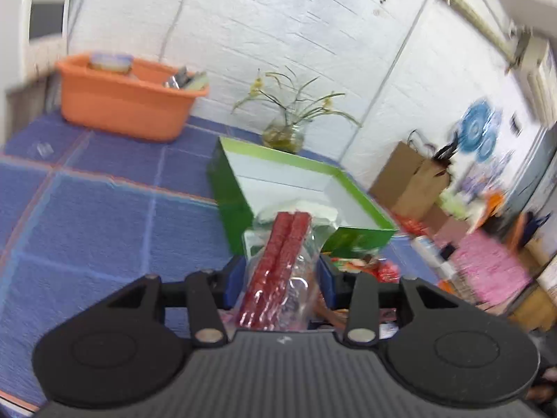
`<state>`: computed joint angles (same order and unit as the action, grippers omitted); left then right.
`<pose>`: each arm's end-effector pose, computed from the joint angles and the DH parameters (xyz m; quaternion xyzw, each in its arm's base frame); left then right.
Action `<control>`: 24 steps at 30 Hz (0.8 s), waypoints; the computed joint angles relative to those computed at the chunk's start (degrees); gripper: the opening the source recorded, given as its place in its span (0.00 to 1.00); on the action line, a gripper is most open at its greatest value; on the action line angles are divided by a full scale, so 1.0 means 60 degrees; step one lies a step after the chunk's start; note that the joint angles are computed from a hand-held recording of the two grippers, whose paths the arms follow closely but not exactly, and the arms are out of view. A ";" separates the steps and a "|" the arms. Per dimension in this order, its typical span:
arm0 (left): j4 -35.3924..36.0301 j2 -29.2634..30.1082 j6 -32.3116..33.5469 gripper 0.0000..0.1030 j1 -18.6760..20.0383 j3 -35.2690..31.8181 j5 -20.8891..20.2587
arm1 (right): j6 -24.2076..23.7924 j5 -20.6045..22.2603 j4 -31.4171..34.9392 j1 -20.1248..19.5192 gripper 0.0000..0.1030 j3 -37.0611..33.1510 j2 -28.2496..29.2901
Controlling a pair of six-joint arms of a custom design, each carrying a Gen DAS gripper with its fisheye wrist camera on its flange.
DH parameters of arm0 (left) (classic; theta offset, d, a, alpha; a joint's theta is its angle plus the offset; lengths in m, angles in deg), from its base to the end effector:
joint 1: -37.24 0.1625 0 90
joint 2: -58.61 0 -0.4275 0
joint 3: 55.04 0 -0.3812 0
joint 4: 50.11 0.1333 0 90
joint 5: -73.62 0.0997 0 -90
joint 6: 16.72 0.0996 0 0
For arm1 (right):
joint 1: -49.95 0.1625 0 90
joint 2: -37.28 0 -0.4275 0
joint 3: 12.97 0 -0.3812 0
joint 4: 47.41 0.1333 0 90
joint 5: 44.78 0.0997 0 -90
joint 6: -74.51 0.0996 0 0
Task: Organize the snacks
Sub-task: 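Grasp the red sausage pack with the left tool while the right tool grasps the clear brown-snack bag, then lower both held packs into the green box and open both tools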
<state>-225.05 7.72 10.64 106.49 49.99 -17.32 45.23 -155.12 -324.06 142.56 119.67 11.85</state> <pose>-0.0999 -0.6354 0.1508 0.3950 0.8795 -0.2656 0.0074 0.1160 -0.3785 0.0628 0.0995 -0.7590 0.5807 0.2772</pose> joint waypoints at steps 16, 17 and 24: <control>-0.0318 0.0338 -0.0144 0.40 -0.0326 -0.0012 0.0513 | 0.0366 0.0435 0.0078 -0.0102 0.87 0.0024 -0.0105; -0.0543 0.0404 -0.0076 0.40 -0.0381 0.0048 0.0690 | 0.0274 0.0321 0.0230 -0.0047 0.87 -0.0051 -0.0159; -0.1060 0.0962 0.0061 0.40 -0.0761 -0.0187 0.0695 | -0.0147 0.0286 0.2141 -0.0073 0.87 -0.0360 -0.1011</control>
